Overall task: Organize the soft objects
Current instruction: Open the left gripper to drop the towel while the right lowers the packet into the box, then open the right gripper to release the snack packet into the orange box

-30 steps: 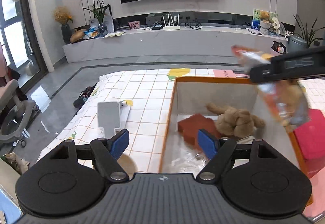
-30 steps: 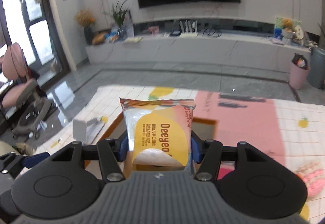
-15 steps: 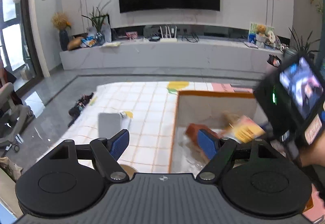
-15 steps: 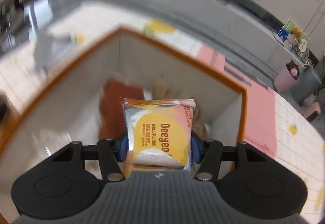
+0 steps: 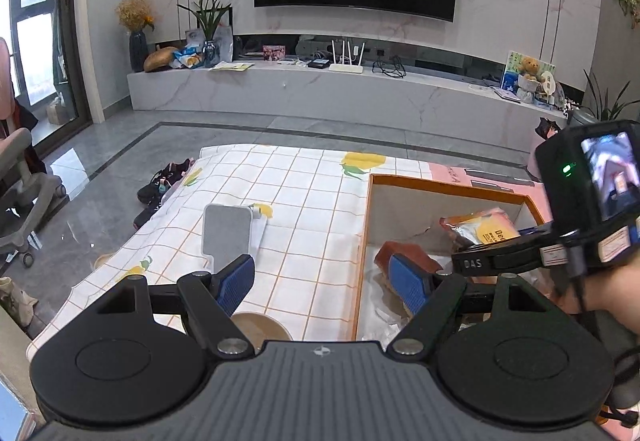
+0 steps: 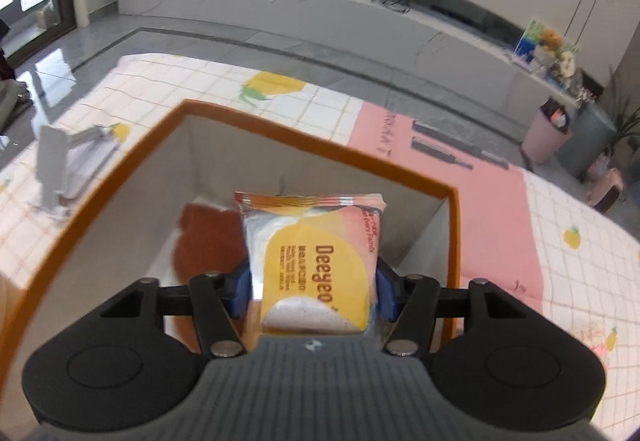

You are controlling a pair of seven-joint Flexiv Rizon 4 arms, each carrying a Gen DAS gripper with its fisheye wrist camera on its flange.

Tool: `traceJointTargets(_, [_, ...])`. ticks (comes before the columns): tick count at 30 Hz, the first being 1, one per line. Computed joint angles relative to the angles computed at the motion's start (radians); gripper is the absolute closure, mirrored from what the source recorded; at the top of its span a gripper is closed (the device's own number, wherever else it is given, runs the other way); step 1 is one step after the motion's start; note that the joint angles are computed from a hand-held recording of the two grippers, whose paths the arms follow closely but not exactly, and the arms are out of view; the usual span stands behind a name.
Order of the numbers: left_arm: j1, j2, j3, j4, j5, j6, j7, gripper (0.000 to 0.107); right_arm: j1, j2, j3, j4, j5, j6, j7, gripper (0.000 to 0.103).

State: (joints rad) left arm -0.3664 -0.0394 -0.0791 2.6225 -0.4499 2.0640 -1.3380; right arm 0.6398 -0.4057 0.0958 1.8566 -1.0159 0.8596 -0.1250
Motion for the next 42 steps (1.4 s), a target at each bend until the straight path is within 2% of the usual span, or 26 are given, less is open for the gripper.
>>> traceJointTargets(1, [0.004, 0.001, 0.002, -0.002, 0.01, -0.006, -0.005, 0.017, 0.009, -0.011, -0.005, -0.009, -0.008, -0.019, 0.008, 0.027])
traceJointTargets(2, [0.007, 0.001, 0.003, -0.003, 0.014, -0.009, -0.009, 0.017, 0.017, -0.014, -0.011, -0.013, -0.019, -0.043, 0.017, 0.014])
traceJointTargets(3, [0.009, 0.002, 0.004, -0.003, 0.018, -0.012, -0.013, 0.017, 0.022, -0.018, -0.018, -0.017, -0.035, -0.059, 0.026, 0.013])
traceJointTargets(7, [0.012, 0.011, 0.004, -0.005, 0.009, -0.029, -0.017, 0.017, -0.007, 0.016, -0.026, 0.024, -0.129, 0.02, 0.106, 0.013])
traceJointTargets(10, [0.008, 0.017, -0.001, -0.002, -0.019, -0.039, -0.01, 0.017, -0.037, 0.054, -0.039, 0.067, -0.275, 0.13, 0.275, 0.015])
traceJointTargets(11, [0.01, 0.02, -0.001, -0.002, -0.018, -0.044, -0.012, 0.017, -0.06, 0.06, -0.038, 0.076, -0.325, 0.2, 0.312, 0.026])
traceJointTargets(12, [0.011, 0.022, -0.002, -0.001, -0.023, -0.047, -0.01, 0.017, -0.081, 0.06, -0.024, 0.077, -0.324, 0.249, 0.285, 0.044])
traceJointTargets(13, [0.011, 0.023, -0.004, 0.0, -0.029, -0.049, -0.006, 0.017, -0.085, 0.057, -0.003, 0.072, -0.271, 0.242, 0.202, 0.055])
traceJointTargets(15, [0.002, 0.024, -0.013, 0.003, -0.07, -0.046, 0.017, 0.017, -0.063, 0.052, 0.021, 0.06, -0.181, 0.154, 0.071, 0.097])
traceJointTargets(16, [-0.001, 0.024, -0.016, 0.003, -0.084, -0.046, 0.026, 0.017, -0.055, 0.054, 0.019, 0.063, -0.174, 0.136, 0.063, 0.103])
traceJointTargets(19, [-0.006, 0.027, -0.022, 0.003, -0.109, -0.059, 0.04, 0.017, -0.071, 0.046, 0.017, 0.074, -0.141, 0.187, 0.052, 0.103])
traceJointTargets(23, [-0.015, 0.024, -0.032, 0.003, -0.153, -0.065, 0.075, 0.017, -0.041, 0.009, 0.019, 0.054, -0.045, 0.118, -0.03, 0.103])
traceJointTargets(27, [-0.03, 0.017, -0.034, 0.0, -0.193, -0.072, 0.105, 0.017, -0.026, -0.005, -0.005, 0.063, -0.056, 0.13, -0.001, 0.103])
traceJointTargets(31, [-0.038, 0.014, -0.029, -0.003, -0.203, -0.077, 0.108, 0.017, -0.015, -0.001, -0.003, 0.062, -0.056, 0.109, -0.067, 0.101])
traceJointTargets(35, [-0.013, 0.033, -0.013, -0.003, -0.132, -0.107, 0.059, 0.017, -0.028, 0.028, -0.033, 0.107, -0.194, 0.202, 0.095, 0.089])
traceJointTargets(38, [0.006, 0.043, -0.015, -0.002, -0.108, -0.118, 0.04, 0.017, -0.055, 0.028, -0.039, 0.12, -0.312, 0.288, 0.172, 0.066])
traceJointTargets(40, [0.012, 0.046, -0.031, -0.002, -0.134, -0.117, 0.057, 0.017, -0.058, 0.026, -0.038, 0.113, -0.394, 0.303, 0.174, 0.062])
traceJointTargets(42, [0.014, 0.046, -0.04, -0.001, -0.159, -0.116, 0.072, 0.017, -0.074, 0.025, -0.035, 0.103, -0.495, 0.341, 0.193, 0.064])
